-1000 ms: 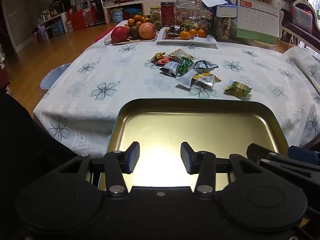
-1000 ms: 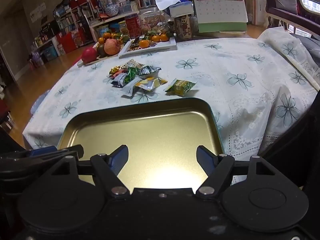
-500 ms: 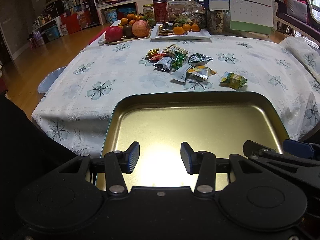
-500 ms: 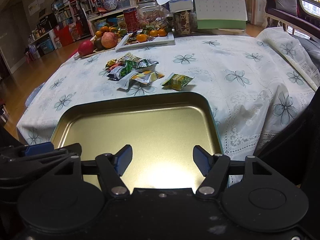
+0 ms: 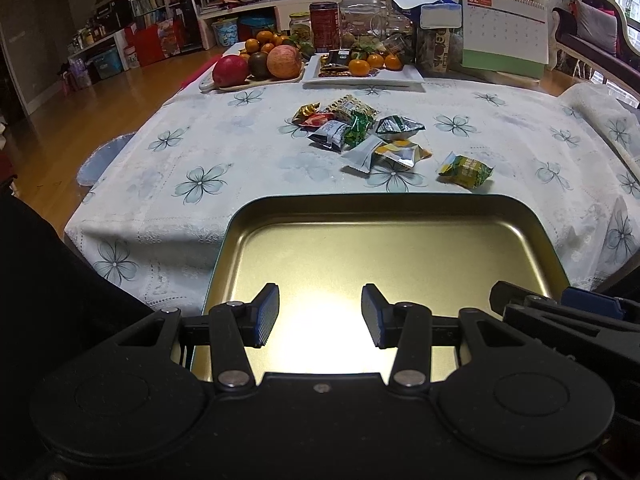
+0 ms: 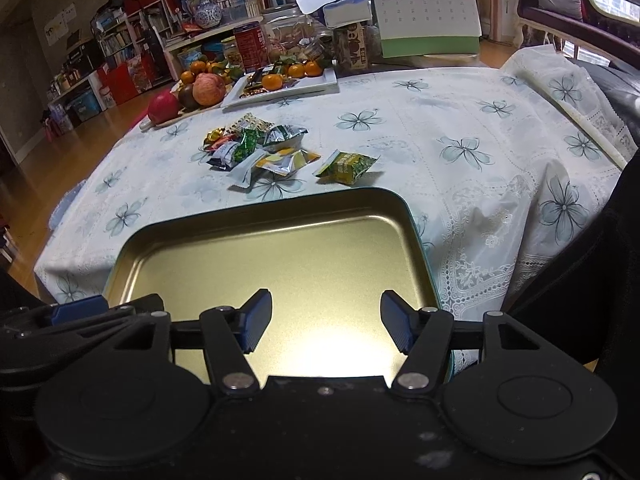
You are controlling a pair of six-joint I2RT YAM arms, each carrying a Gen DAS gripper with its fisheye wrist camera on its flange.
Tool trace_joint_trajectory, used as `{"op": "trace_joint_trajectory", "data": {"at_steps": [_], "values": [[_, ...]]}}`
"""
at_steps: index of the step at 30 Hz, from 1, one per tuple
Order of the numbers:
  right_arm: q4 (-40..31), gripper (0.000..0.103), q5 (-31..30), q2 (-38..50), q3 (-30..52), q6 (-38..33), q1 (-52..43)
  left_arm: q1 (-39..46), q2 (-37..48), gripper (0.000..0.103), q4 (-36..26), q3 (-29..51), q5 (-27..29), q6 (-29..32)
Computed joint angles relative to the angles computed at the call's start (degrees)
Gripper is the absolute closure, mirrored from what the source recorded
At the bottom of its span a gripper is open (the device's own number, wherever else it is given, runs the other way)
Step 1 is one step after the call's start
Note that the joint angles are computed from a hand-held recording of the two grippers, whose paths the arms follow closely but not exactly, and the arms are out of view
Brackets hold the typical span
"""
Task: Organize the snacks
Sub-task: 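Move both tools from the gold tray toward the snack pile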
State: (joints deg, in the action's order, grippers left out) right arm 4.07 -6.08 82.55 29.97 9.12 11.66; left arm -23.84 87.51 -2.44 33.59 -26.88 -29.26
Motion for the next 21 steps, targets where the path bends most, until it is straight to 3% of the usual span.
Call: {"op": "trace_joint_trajectory", "data": {"at_steps": [8,14,21], "values": [[-1.6,0.039,-2.5,-1.1,1.6,2.2,-2.5,3.0,-3.3,0.051,-4.0,1.4,0.1,-2.4],[-4.8,0.039,-4.3,2.6,8.1,0.6,-2.6,6.6,0.3,0.051,-11.9,9.9,-1.6,3.5],[-8.9,0.039,-4.3,8.4,15.9,-4.9,-1.9,10.6,6.6,0.051,-18.4,20.0,2.6,8.3]]}}
